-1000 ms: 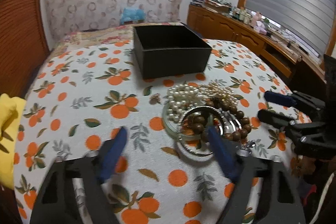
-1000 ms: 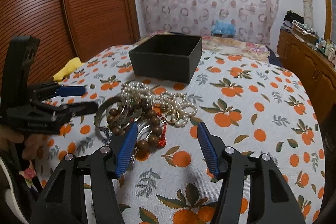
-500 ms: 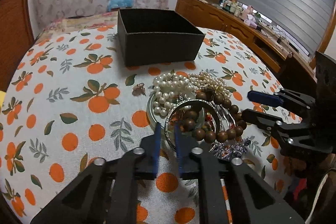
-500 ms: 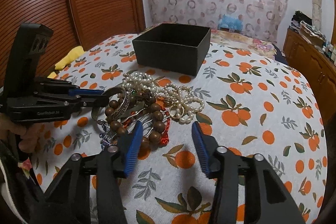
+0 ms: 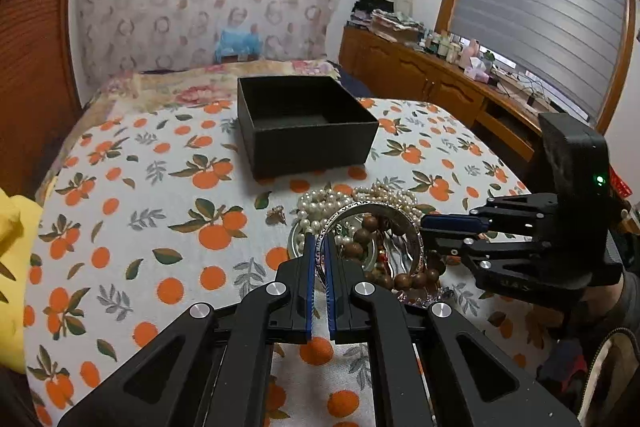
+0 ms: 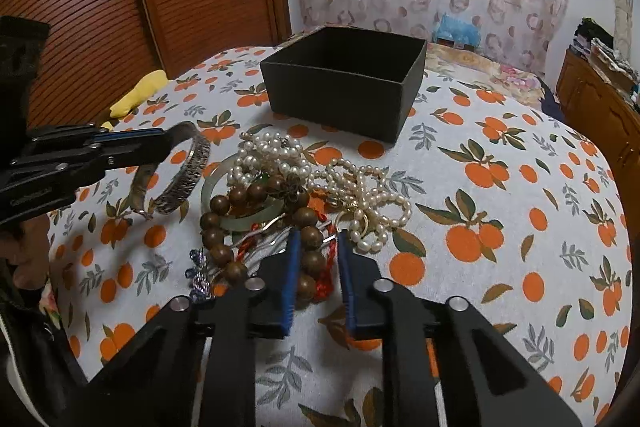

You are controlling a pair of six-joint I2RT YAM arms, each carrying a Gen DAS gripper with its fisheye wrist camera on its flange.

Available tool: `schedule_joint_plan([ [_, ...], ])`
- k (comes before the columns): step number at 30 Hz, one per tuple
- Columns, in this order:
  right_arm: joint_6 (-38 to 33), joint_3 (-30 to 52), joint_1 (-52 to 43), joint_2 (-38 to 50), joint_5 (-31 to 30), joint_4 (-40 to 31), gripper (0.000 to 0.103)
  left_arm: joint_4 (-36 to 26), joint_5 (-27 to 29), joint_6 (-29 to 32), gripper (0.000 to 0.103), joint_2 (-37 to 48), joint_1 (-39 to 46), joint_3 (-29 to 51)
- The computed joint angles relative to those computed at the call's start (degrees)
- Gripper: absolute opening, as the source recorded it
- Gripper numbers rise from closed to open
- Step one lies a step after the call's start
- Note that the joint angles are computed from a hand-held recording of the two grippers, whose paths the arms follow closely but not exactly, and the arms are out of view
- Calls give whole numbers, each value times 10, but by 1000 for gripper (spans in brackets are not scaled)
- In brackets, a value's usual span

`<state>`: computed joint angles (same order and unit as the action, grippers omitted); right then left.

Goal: Organize jewelry
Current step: 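Grasp the silver bangle with the left gripper while the right grasps the wooden bead bracelet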

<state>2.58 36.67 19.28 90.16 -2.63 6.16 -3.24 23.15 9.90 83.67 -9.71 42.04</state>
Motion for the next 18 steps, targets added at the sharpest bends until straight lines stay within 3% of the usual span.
schedule_joint_plan([
  [5,-12,26,13,27,28,-16,20,-4,-1,2,4,-10,4,-4],
  [12,-10,29,-9,26,-6,-32,20,2,6,2,4,-9,12,-12],
  [14,-12,29,-14,26,-25,-32,15,4,6,1,4,-7,11,-13],
  [18,-19,17,-3,4,-15,-20,15,9,4,0,4,-6,10,-13],
])
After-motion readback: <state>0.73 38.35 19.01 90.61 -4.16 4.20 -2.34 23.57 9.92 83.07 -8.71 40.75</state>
